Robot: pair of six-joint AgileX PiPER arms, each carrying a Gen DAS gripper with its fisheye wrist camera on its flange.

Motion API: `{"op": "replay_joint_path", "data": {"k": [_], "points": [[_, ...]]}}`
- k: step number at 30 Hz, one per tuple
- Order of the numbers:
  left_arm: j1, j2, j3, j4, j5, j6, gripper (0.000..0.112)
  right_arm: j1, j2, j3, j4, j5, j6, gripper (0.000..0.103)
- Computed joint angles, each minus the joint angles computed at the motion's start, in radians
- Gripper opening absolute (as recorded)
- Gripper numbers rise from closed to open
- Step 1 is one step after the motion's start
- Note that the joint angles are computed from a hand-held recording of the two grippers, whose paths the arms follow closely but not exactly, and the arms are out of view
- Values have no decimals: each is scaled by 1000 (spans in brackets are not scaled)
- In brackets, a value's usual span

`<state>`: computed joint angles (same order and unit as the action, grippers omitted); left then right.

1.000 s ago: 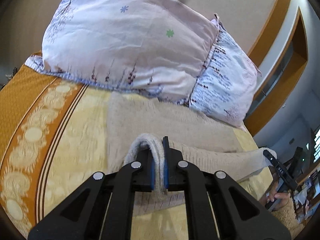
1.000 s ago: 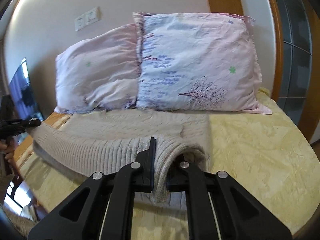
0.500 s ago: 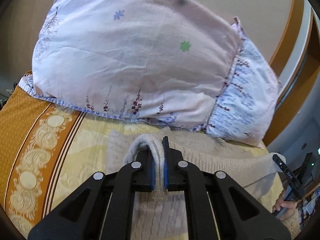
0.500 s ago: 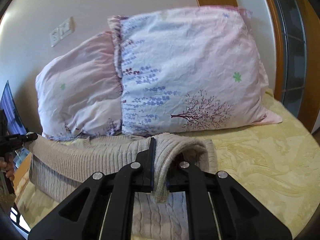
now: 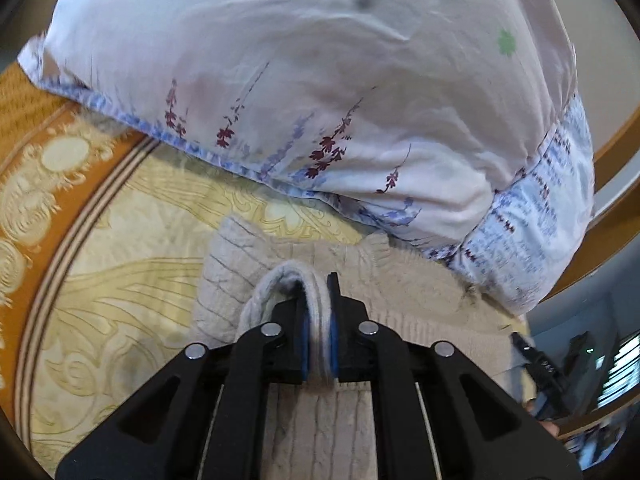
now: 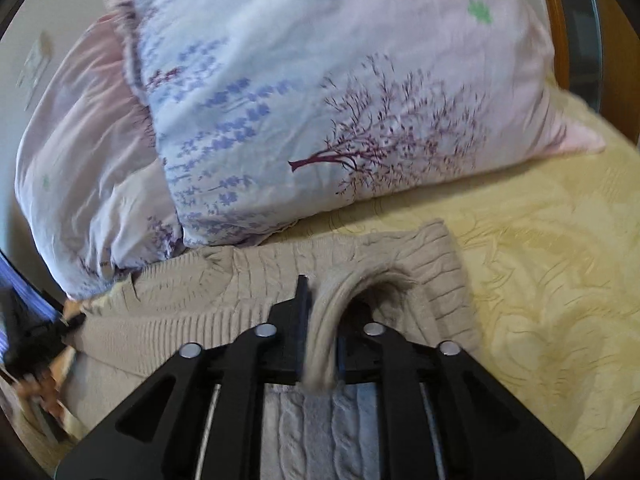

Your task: Fold small clothes

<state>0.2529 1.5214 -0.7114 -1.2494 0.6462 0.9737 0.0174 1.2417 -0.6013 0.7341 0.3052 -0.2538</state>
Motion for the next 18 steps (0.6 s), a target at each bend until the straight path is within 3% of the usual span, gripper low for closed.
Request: {"op": "replay_joint_path", "data": {"k": [1, 3, 4, 6, 10, 14, 18], "points": [[21, 6, -4, -23, 37, 18, 14, -18, -4, -2, 53, 13, -43, 36], [53, -5, 0, -59, 82, 44, 32, -20, -39, 11, 38, -17, -12, 60], [72, -32, 11, -77, 89, 59, 38, -22, -75, 17, -16, -26, 42, 61], [90, -89, 32, -84, 71, 78, 48, -58, -137, 28, -24, 0, 39, 61], [138, -199, 66, 4, 89, 81, 48, -133, -246, 59, -47, 89, 23, 61], [174, -273, 103, 98, 105, 81, 48, -198, -342, 97, -97, 190, 13, 48], [177, -320, 147, 180, 104, 70, 48, -237, -388, 129, -109, 266, -24, 44]]}}
